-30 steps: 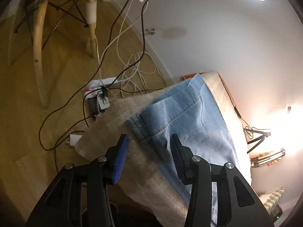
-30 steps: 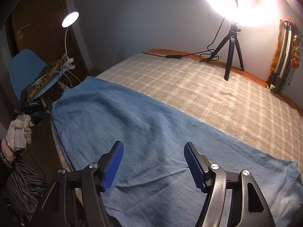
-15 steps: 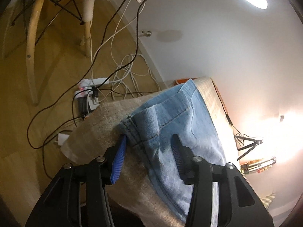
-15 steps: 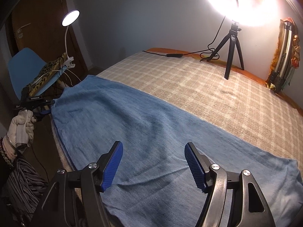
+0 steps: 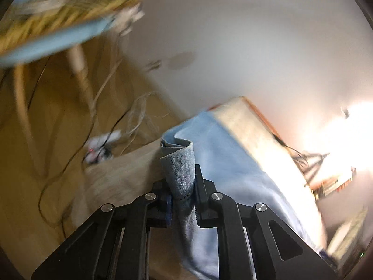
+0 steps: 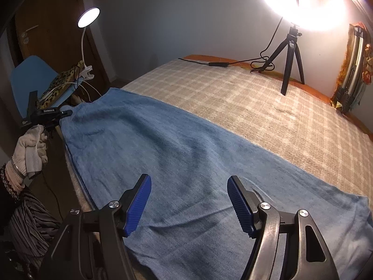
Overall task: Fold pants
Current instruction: 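Grasp the jeans leg edge with the left tool, then grasp the leg hem with the right tool while the left tool holds its edge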
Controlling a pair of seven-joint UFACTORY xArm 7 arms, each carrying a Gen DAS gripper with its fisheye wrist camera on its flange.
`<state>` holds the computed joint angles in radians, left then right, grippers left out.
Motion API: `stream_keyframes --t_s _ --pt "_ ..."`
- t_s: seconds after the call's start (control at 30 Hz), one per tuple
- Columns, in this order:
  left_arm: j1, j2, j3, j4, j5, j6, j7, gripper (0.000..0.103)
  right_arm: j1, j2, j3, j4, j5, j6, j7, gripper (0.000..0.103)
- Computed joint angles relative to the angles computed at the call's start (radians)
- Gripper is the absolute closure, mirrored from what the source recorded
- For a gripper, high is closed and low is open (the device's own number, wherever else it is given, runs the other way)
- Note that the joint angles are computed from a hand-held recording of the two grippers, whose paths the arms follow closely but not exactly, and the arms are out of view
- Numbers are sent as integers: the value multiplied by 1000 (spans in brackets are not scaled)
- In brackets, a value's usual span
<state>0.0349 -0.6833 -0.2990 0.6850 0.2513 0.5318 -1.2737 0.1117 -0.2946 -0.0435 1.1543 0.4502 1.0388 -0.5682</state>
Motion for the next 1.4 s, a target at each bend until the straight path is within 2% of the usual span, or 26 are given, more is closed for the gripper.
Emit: stream_keyframes --t_s 0.13,0.2,0.37,0.57,0.73,1.0,1.2,1.23,1.27,1.3,1.33,1.37,1.4 --pt "-17 83 -63 105 84 -28 88 91 -4 23 -1 22 9 14 20 33" --pt "-37 137 -92 149 117 -39 125 91 -4 49 -12 52 45 51 33 32" --pt "-126 236 -93 188 125 -70 184 91 -18 173 -15 192 185 183 71 27" --pt "-185 264 -68 193 119 -103 191 91 -29 380 67 414 309 276 108 23" --pt "-197 256 -61 196 120 -134 216 91 -27 575 162 588 378 379 207 22" --pt "-226 325 -84 251 150 -123 272 91 -18 710 248 644 496 334 347 18" --pt "-260 348 -89 280 192 -115 314 91 24 796 250 774 360 294 462 19" --pt "-265 349 -89 282 197 -115 319 91 31 813 248 802 329 290 485 21" --pt "-268 352 -89 287 201 -114 321 91 27 818 250 809 314 287 492 30" --pt "-271 357 -88 290 203 -116 323 91 21 822 250 816 300 283 497 44" --pt "-273 360 -82 289 202 -119 325 91 19 817 250 811 287 274 507 53" --pt "-276 360 -80 287 200 -121 324 91 14 815 252 807 282 271 510 70" --pt "-283 361 -72 285 189 -129 326 91 7 803 255 792 280 264 506 75"
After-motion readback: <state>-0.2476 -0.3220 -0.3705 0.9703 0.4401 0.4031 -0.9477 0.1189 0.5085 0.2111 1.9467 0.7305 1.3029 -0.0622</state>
